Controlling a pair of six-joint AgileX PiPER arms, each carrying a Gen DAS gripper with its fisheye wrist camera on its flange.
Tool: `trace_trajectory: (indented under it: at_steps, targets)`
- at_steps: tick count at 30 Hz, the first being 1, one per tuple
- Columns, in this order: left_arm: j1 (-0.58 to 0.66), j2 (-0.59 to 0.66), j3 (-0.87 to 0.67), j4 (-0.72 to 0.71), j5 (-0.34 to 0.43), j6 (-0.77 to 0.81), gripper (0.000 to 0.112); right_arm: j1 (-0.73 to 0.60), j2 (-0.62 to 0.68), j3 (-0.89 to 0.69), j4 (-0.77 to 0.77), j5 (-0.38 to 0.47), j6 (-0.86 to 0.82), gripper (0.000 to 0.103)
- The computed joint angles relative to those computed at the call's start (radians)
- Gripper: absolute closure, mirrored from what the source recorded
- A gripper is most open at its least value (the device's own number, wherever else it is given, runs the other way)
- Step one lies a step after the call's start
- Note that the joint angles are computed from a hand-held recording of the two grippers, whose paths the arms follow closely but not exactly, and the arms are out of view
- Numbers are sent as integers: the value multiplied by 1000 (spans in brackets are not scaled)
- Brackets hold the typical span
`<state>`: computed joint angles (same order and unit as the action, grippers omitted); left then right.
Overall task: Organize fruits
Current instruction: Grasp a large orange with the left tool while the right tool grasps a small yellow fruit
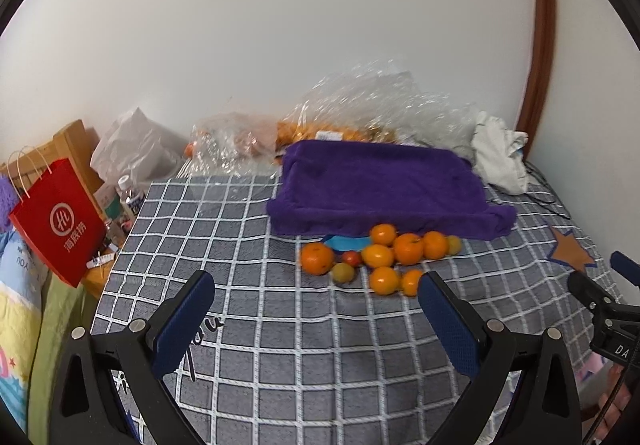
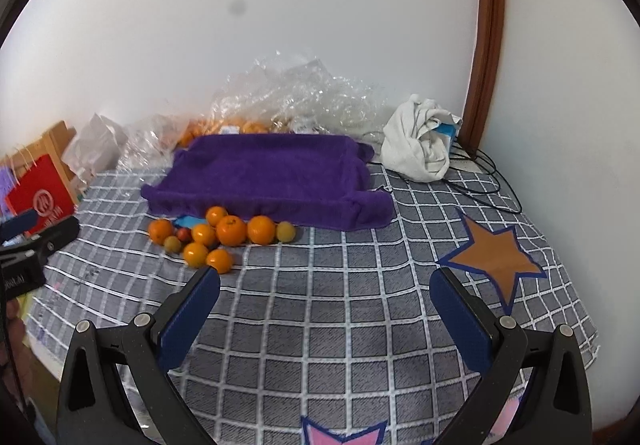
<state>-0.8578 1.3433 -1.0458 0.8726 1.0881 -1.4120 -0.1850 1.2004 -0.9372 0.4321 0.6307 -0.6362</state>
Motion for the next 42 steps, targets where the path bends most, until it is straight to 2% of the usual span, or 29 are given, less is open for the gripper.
trace_trajectory:
  at_steps: [2, 4, 8, 12, 15, 18, 20, 23, 25, 27, 30, 32, 42]
  targets:
    - [41, 3, 14, -10, -37, 9, 11, 53, 45, -3, -111, -60, 112, 0]
    - [99, 10, 36, -22, -93, 22, 13, 77, 89, -12, -147, -86, 128, 0]
    - [191, 34, 78, -39, -195, 51, 15, 90, 168, 13, 26, -171, -77, 0]
    - [288, 75, 104, -93, -293, 127, 24, 103, 255, 6, 165, -209, -192, 1]
    - [350, 99, 116, -115, -356, 155, 27, 116, 350, -62, 158, -175, -160, 1]
    - [400, 104, 139, -126, -420, 176, 29, 95, 439, -134, 248, -106, -211, 3]
    - [422, 103, 151, -134, -450, 186, 30, 90, 490, -179, 266, -79, -211, 10]
    - [441, 106, 162, -118, -471, 186, 30, 99, 537, -215, 270, -83, -214, 21]
    - [461, 112, 158, -146, -485, 223, 30, 112, 559, -232, 264, -97, -218, 27]
    - [488, 122, 152, -192, -506, 269, 30, 118, 595, -271, 257, -69, -223, 31]
    - [519, 131, 152, -255, -533, 326, 34, 137, 637, -308, 206, -60, -189, 43]
    - [530, 139, 153, -268, -545, 337, 35, 143, 668, -338, 176, -41, -164, 56]
    - [557, 165, 154, -300, -571, 349, 35, 163, 751, -440, 156, -17, -131, 57]
